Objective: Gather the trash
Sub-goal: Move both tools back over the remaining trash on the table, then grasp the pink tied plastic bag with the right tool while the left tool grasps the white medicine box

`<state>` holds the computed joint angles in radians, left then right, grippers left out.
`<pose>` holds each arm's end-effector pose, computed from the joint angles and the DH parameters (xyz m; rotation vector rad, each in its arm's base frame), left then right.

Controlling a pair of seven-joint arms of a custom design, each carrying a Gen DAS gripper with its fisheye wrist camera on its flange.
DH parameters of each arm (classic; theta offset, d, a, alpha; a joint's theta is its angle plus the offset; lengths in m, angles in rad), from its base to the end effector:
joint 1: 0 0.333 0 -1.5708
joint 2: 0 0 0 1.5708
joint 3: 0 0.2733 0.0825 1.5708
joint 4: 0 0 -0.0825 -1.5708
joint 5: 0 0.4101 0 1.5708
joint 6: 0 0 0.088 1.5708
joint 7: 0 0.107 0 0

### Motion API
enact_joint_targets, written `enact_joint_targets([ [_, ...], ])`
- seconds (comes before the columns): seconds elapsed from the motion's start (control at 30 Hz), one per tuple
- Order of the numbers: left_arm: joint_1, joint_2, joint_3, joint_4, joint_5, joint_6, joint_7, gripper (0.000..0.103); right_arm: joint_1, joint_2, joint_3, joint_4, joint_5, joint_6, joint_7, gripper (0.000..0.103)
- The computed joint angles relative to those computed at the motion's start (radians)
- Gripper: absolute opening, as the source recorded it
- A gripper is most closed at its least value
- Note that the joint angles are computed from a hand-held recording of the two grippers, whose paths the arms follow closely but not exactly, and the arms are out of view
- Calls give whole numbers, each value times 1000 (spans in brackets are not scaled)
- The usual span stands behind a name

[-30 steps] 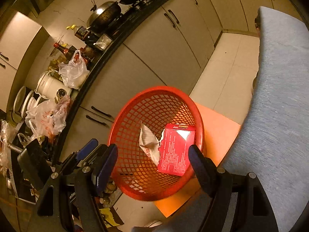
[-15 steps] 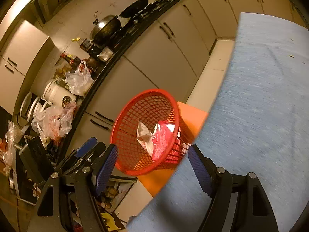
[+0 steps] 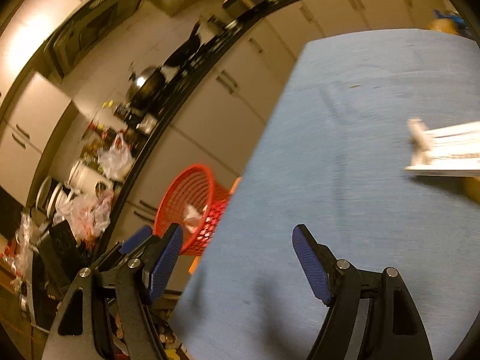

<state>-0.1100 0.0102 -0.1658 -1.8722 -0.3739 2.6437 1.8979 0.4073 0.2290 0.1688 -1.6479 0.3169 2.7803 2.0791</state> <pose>0.6165 -0.1641 0.5398 -1.5086 2.1419 -1.0131 0.5966 0.3581 0.5378 -1.3996 1.7086 0.0575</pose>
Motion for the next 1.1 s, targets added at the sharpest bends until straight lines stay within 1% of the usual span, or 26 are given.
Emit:
enact_joint_targets([
  [0.2,-42,27,-36,28,5,-34,2,57,-32,-225,-51,-292,-23,104,86,80],
  [0.27,-56,42,-47,45,2,-54,11,57,-53,-295,-63,-372,-101,129,168,80],
  [0.3,-63,48,-52,52,4,-61,15,57,-84,-343,-61,-424,-199,135,268,80],
  [0.37,-78,66,-62,72,24,-69,6,57,-135,-401,-50,-484,-306,133,383,80],
  [0.43,-89,81,-70,87,31,-81,11,57,-222,-457,-6,-522,-476,75,540,80],
  [0.47,-95,81,-74,84,36,-81,7,57,-254,-474,11,-523,-546,15,595,80],
  [0.5,-98,89,-77,92,37,-88,9,57,-275,-487,17,-524,-598,-42,639,80],
  [0.53,-102,98,-81,102,37,-97,12,57,-282,-495,15,-531,-626,-67,666,80],
  [0.57,-106,107,-82,112,42,-102,10,57,-280,-498,6,-533,-638,-91,674,80],
  [0.6,-111,114,-85,119,51,-105,7,57,-274,-490,-5,-523,-636,-135,663,79],
  [0.67,-117,123,-91,126,59,-111,9,57,-258,-476,-28,-521,-622,-157,644,77],
  [0.7,-122,131,-93,134,68,-115,6,57,-250,-461,-37,-512,-610,-171,632,75],
  [0.73,-126,138,-94,140,77,-116,2,57,-243,-441,-41,-492,-610,-197,618,68],
  [0.8,-131,148,-97,150,89,-122,-2,57,-235,-419,-56,-476,-607,-227,588,64],
  [0.83,-134,155,-98,160,95,-127,-6,57,-228,-406,-62,-465,-599,-240,571,57],
  [0.9,-136,170,-100,180,100,-137,-9,57,-218,-389,-77,-462,-572,-236,537,48],
  [0.97,-137,183,-104,200,102,-150,-9,57,-211,-383,-90,-476,-539,-215,503,48],
  [1.0,-138,191,-105,210,103,-155,-10,57,-214,-383,-88,-479,-557,-206,509,47],
  [1.03,-140,200,-107,222,105,-159,-12,57,-213,-383,-89,-479,-558,-206,502,43],
  [1.1,-145,215,-109,243,113,-165,-21,57,-210,-387,-95,-494,-540,-172,483,42],
])
